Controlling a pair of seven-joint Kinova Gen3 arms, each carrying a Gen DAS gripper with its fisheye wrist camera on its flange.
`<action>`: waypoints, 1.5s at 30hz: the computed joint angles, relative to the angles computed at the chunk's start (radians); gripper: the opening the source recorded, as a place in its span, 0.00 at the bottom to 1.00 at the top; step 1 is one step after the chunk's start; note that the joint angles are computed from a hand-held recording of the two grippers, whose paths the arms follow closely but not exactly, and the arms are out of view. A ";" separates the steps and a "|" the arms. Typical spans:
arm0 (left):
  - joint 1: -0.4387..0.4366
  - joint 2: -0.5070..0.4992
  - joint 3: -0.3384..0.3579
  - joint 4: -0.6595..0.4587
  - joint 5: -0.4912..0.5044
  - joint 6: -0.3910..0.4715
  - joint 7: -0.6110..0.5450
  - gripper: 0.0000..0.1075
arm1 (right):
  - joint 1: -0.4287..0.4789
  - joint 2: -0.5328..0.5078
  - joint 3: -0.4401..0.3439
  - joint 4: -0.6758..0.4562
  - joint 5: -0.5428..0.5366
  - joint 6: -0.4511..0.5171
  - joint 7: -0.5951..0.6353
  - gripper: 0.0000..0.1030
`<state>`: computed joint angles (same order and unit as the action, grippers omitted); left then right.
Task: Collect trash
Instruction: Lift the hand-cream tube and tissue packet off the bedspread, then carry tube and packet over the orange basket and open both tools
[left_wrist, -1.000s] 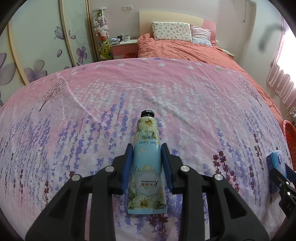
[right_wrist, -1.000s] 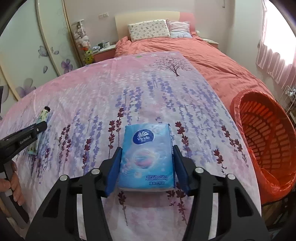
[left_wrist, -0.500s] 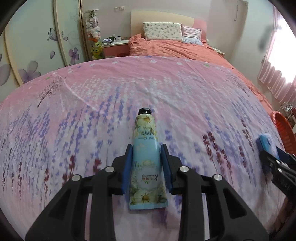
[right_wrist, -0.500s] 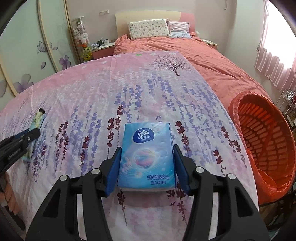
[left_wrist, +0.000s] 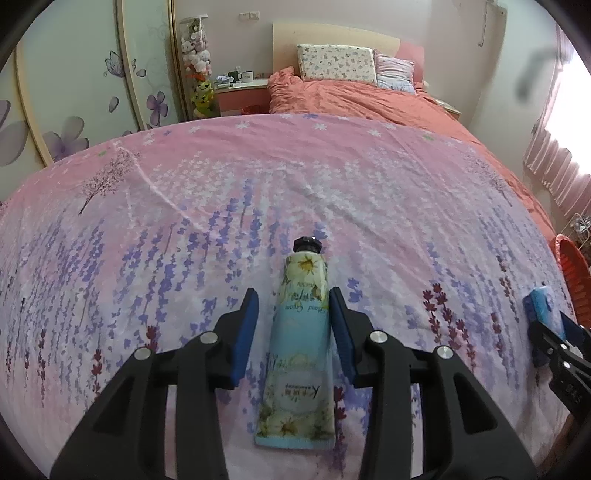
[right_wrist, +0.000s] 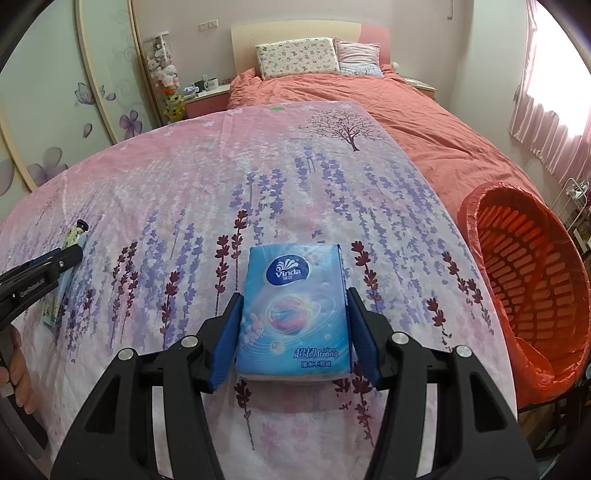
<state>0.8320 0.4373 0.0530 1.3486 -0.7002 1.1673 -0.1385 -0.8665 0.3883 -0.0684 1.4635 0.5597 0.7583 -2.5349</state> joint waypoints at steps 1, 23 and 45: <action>-0.001 0.003 0.000 -0.004 0.000 -0.001 -0.001 0.35 | 0.001 -0.002 0.000 0.003 -0.001 -0.004 -0.001 0.54; 0.093 -0.020 0.011 -0.047 -0.098 0.041 0.050 0.26 | 0.064 -0.183 -0.042 0.189 0.083 -0.144 -0.102 0.46; 0.261 0.147 -0.035 -0.512 -0.157 0.062 -0.180 0.26 | 0.260 -0.395 -0.153 0.350 0.294 -0.186 -0.328 0.46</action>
